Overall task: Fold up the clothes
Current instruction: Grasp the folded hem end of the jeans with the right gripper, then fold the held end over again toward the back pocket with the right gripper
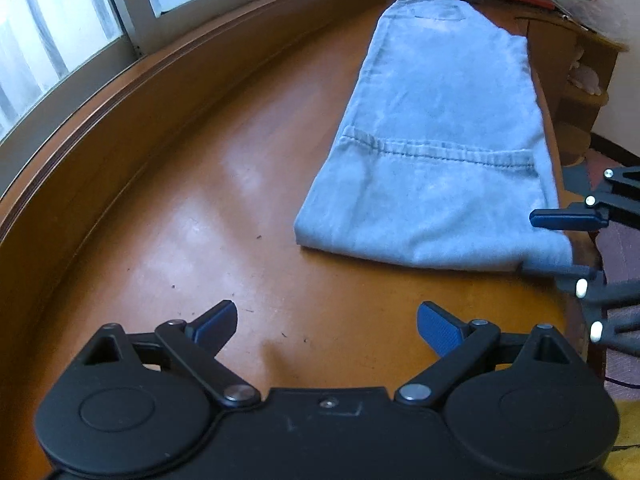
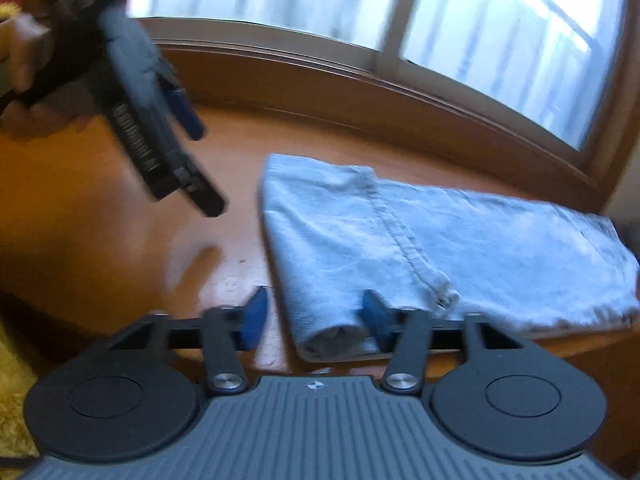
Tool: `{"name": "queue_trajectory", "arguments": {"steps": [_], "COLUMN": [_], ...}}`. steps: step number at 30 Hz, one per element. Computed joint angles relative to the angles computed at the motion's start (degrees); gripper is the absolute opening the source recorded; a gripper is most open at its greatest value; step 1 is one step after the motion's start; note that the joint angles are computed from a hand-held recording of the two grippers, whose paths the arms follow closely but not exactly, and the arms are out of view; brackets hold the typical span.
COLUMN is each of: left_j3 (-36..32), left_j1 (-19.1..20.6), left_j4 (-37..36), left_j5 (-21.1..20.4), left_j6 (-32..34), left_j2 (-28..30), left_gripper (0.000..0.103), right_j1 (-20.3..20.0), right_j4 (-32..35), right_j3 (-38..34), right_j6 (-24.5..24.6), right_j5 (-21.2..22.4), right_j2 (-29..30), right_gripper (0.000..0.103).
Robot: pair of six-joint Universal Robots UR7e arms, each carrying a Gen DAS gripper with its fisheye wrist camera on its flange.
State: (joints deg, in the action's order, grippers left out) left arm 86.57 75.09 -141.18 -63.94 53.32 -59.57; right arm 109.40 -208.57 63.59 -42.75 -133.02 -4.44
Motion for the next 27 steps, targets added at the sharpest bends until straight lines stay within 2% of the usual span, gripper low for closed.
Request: {"name": "queue_trajectory", "arguments": {"steps": [4,9,13,17,21,24,27], "left_j3": [-2.1,-3.7,-4.4,-6.2,-6.4,-7.0,-8.8], "left_j1": [0.6,0.8,-0.4,-1.9,-3.7,-5.0,-6.0], "left_j4": [4.3,5.9,1.3,-1.4,-5.2,-7.8,-7.9], "left_j5": [-1.9,-2.9,-2.9,-3.5,-3.7,-3.6,-3.7], "left_j6": [1.0,1.7,1.6,0.8,3.1,3.7,2.3], "left_j2": [0.7,2.4,4.7,6.8,8.2,9.8,12.0], "left_gripper": [0.097,0.097,0.097,0.097,0.097,0.097,0.097], "right_j1": [0.6,0.4,-1.2,-3.0,-5.5,-7.4,-9.3], "right_j4": [2.2,-0.7,-1.3,-2.7,-5.6,-8.7,-8.3], "right_j3": [-1.7,3.1,9.2,13.2,16.1,17.4,17.1], "right_j6": [6.6,19.6,29.7,34.3,40.3,44.0,46.0], "right_j5": [-1.9,3.0,8.2,13.6,19.0,19.5,17.0], "right_j2": [0.0,-4.4,-9.2,-12.8,-16.3,-17.9,-18.7], "right_gripper": [0.020,0.019,0.019,0.019,0.019,0.019,0.019]}}
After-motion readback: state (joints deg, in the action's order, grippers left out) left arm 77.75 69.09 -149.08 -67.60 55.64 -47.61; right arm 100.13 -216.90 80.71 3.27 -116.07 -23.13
